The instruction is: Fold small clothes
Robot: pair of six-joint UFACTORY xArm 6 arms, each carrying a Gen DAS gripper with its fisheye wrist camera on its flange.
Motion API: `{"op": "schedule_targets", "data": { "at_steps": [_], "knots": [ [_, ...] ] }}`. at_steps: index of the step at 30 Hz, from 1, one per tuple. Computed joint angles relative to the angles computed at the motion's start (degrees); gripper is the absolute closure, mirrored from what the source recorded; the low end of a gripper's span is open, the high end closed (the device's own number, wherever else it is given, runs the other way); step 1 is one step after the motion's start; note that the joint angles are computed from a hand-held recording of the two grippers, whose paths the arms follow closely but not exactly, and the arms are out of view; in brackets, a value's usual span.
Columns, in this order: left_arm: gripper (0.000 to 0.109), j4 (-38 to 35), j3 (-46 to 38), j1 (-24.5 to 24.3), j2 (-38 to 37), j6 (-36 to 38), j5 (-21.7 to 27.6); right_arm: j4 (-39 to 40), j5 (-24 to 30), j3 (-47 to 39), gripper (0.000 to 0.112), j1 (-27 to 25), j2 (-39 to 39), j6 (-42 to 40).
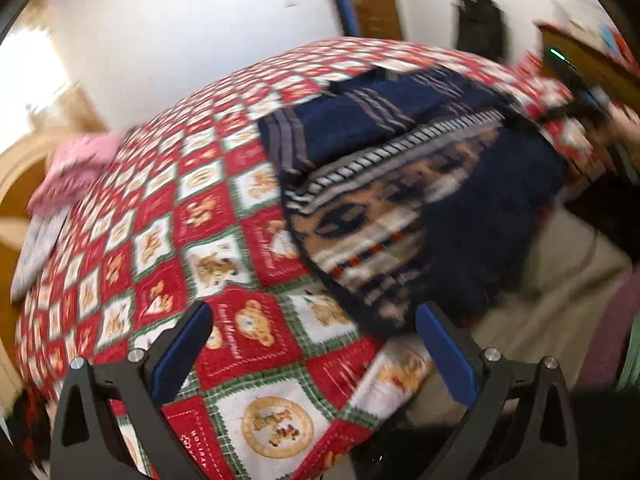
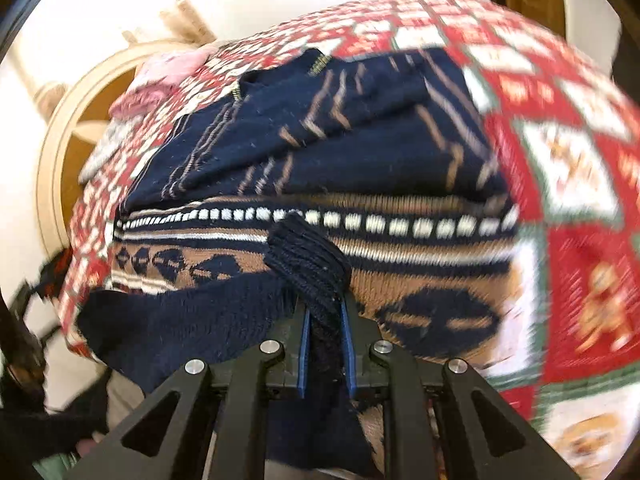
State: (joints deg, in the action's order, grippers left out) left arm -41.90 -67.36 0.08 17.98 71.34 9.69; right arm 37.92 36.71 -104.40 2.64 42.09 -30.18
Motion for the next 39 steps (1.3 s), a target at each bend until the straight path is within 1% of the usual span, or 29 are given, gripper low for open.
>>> {"op": "schedule_targets", "data": {
  "at_steps": [1,3,4,5,9,11,14,15,16,17,18,19,20,21,22,24,25,26,27,29,31,33,35,36,37,38,39],
  "knots": [
    [0.006,-3.2,0.5,-0.3,-0.4,4.8,1.1,1.6,-0.8,1.0,0.098,0.1,-0.5,-1.0],
    [0.006,-7.5,0.5,-1.0,-0.5,11.1,2.8,2.7,-1.2,2.1,0.098,-0.1,-1.3,-1.7],
    [0.006,-9.8,-0.2,-1.5,-0.2,13.7,3.9,2.7,-1.0,2.2,0.098,-0.2,-1.5,-1.5],
    [0.006,-10.3,-1.0,-1.8,0.3,13.8,4.8,2.3,-0.7,0.7,0.098,-0.1,-0.2,-1.0],
    [0.006,-8.3,-7.3,-2.9,4.7,7.5,8.6,0.9,-1.3,-0.2,0.098,0.7,0.9,0.3],
    [0.006,-3.7,-11.5,-3.0,8.2,0.0,11.3,0.6,-2.1,-0.2,0.098,0.8,1.1,0.0],
    [0.007,5.2,-19.4,-2.3,14.6,-14.7,17.5,2.0,-3.9,1.9,0.098,1.0,-0.1,-1.7],
    [0.017,8.0,-21.7,-2.0,16.4,-19.3,19.7,3.1,-4.7,2.9,0.098,1.0,-0.8,-2.7],
    [0.036,11.3,-24.0,-1.8,18.2,-24.1,21.9,5.1,-5.4,4.3,0.097,1.0,-1.9,-4.3],
    [0.044,13.2,-25.5,-1.6,19.5,-27.0,23.4,7.0,-5.7,5.2,0.096,0.9,-2.8,-5.7],
    [0.056,13.9,-26.6,-1.3,20.5,-29.1,24.7,9.2,-6.0,6.3,0.095,0.8,-3.8,-7.1],
    [0.063,13.4,-27.3,-0.9,21.2,-30.1,26.2,12.1,-6.3,8.0,0.094,0.6,-5.2,-9.1],
    [0.067,12.0,-27.5,-0.5,21.4,-29.6,27.1,13.9,-6.5,8.9,0.092,0.3,-6.2,-10.4],
    [0.075,10.4,-27.1,-0.3,21.2,-28.6,27.6,15.9,-7.2,10.3,0.092,0.2,-7.4,-12.0],
    [0.080,9.6,-26.3,-0.4,20.7,-27.9,27.3,18.3,-8.6,11.8,0.092,0.2,-8.8,-13.9],
    [0.087,8.8,-24.8,-0.8,19.7,-26.5,26.3,23.5,-9.9,13.6,0.078,0.0,-10.6,-17.9],
    [0.089,8.8,-23.9,-1.2,19.3,-26.1,25.4,24.8,-10.0,13.8,0.057,-0.1,-10.9,-18.8],
    [0.089,8.9,-23.3,-1.6,19.0,-26.2,24.5,24.6,-10.5,13.8,0.049,0.1,-10.9,-18.8],
    [0.089,9.2,-23.0,-1.9,18.9,-26.6,23.8,24.1,-11.3,13.7,0.049,0.5,-10.7,-19.1],
    [0.089,9.8,-22.9,-2.2,19.1,-28.1,23.2,21.6,-10.5,12.2,0.049,1.2,-9.3,-19.2],
    [0.089,9.9,-25.3,-1.9,20.7,-29.4,24.3,15.4,-10.8,9.6,0.049,2.3,-6.7,-15.8],
    [0.089,10.0,-26.2,-1.8,21.3,-30.0,24.8,11.4,-12.0,7.8,0.049,3.1,-4.4,-14.1],
    [0.085,10.2,-26.5,-1.7,21.5,-30.2,25.0,6.0,-11.7,5.0,0.049,3.7,-1.5,-11.2],
    [0.085,10.5,-26.6,-1.7,21.7,-30.5,24.8,3.7,-10.8,3.8,0.054,3.9,-0.3,-10.2],
    [0.085,10.6,-27.0,-1.9,22.1,-30.9,24.6,2.1,-10.6,3.5,0.077,4.1,0.3,-9.9],
    [0.085,10.5,-27.4,-2.0,22.4,-31.2,24.5,0.1,-12.3,4.4,0.093,4.5,0.2,-9.4],
    [0.087,10.0,-27.4,-2.1,22.4,-30.9,24.5,0.5,-12.7,5.1,0.098,4.6,-0.3,-10.3]
  ]
}}
